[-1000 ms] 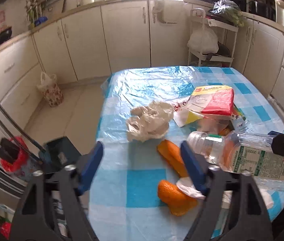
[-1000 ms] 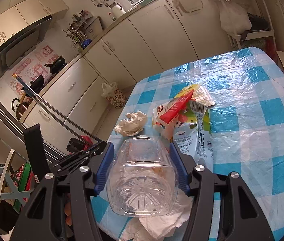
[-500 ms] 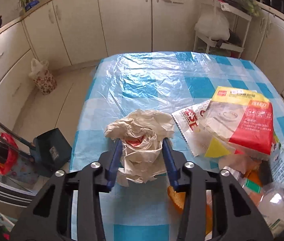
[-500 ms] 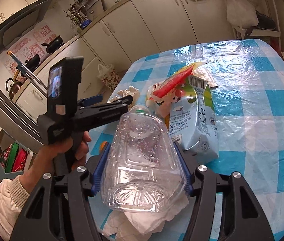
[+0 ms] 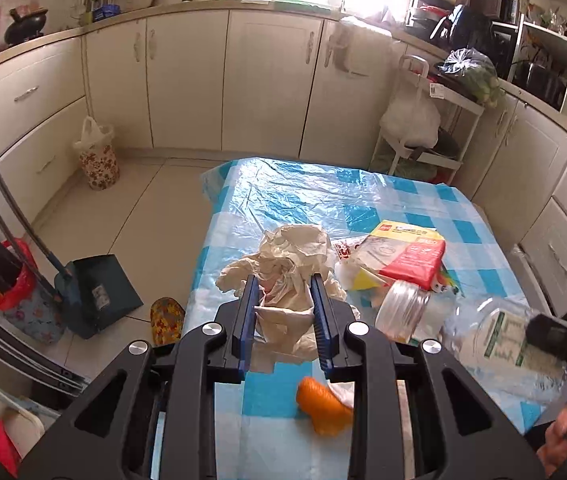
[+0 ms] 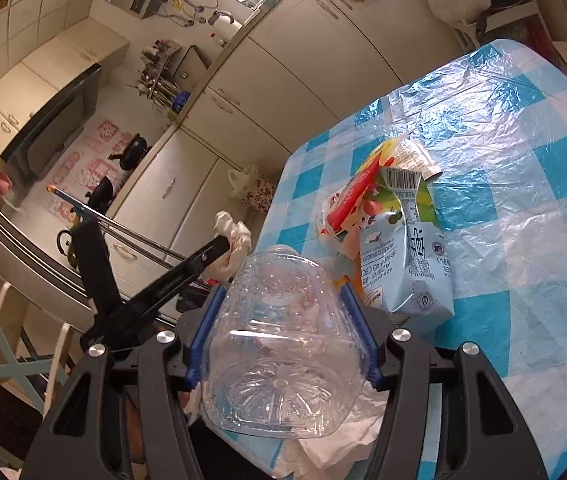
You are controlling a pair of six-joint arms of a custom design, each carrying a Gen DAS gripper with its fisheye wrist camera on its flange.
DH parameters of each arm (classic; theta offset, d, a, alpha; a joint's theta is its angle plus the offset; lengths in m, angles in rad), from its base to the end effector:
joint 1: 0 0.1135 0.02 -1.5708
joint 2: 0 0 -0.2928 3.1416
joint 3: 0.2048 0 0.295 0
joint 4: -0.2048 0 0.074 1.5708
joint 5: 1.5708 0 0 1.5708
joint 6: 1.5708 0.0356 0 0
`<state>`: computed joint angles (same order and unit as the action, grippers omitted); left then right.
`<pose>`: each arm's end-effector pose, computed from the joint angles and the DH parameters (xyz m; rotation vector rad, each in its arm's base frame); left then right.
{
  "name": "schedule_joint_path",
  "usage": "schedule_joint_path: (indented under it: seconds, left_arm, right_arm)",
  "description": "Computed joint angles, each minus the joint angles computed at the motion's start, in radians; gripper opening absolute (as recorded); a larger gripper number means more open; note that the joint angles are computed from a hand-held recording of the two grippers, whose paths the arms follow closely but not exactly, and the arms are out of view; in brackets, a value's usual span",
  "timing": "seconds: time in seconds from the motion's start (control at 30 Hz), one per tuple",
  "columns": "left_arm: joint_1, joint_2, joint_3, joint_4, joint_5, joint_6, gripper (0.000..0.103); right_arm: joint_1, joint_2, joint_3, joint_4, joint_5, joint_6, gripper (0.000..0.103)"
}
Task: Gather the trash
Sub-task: 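Close the left tool on the crumpled tissue while the right tool lifts the bottle, then carry the bottle and tissue with both tools over the yellow bucket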
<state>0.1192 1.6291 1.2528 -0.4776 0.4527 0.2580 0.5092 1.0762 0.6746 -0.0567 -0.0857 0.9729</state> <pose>0.3964 0.0318 0.2755 0.3630 2.3159 -0.3643 0.2329 0.1335 0.2651 0.4449 2.1374 0.9850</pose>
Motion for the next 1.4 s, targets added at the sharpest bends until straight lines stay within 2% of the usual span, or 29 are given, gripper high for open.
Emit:
schedule_joint_path:
  seconds: [0.17, 0.43, 0.57, 0.7, 0.8, 0.9, 1.0, 1.07, 1.27, 1.4]
  left_arm:
    - [0.084, -0.142, -0.100, -0.075, 0.080, 0.068, 0.025]
    - [0.156, -0.380, -0.232, -0.245, 0.211, 0.189, 0.025]
    - [0.194, -0.504, -0.299, -0.355, 0.264, 0.287, 0.025]
    - [0.245, -0.591, -0.343, -0.470, 0.304, 0.402, 0.025]
    - [0.292, -0.628, -0.354, -0.560, 0.334, 0.486, 0.025]
    - [0.339, -0.645, -0.360, -0.638, 0.354, 0.572, 0.025]
    - [0.377, -0.667, -0.369, -0.707, 0.365, 0.644, 0.025]
    - [0.417, -0.673, -0.369, -0.768, 0.378, 0.714, 0.025]
    - [0.481, -0.690, -0.389, -0.880, 0.379, 0.846, 0.025]
    - [0.495, -0.692, -0.434, -0.906, 0.343, 0.890, 0.025]
  right_arm:
    - [0.022, -0.099, -0.015, -0.028, 0.032, 0.037, 0.057]
    - [0.180, -0.327, -0.033, -0.214, 0.235, 0.107, 0.057]
    - [0.359, -0.426, -0.021, -0.360, 0.426, 0.171, 0.057]
    - [0.598, -0.437, 0.009, -0.515, 0.618, 0.283, 0.057]
    - [0.792, -0.403, 0.033, -0.643, 0.739, 0.425, 0.057]
    - [0.948, -0.333, 0.067, -0.775, 0.814, 0.581, 0.057]
    - [1.028, -0.264, 0.080, -0.856, 0.821, 0.695, 0.057]
    - [1.039, -0.223, 0.075, -0.877, 0.785, 0.735, 0.058]
    - [0.998, -0.127, 0.038, -0.808, 0.643, 0.721, 0.058]
    - [0.961, -0.082, 0.022, -0.784, 0.613, 0.722, 0.059]
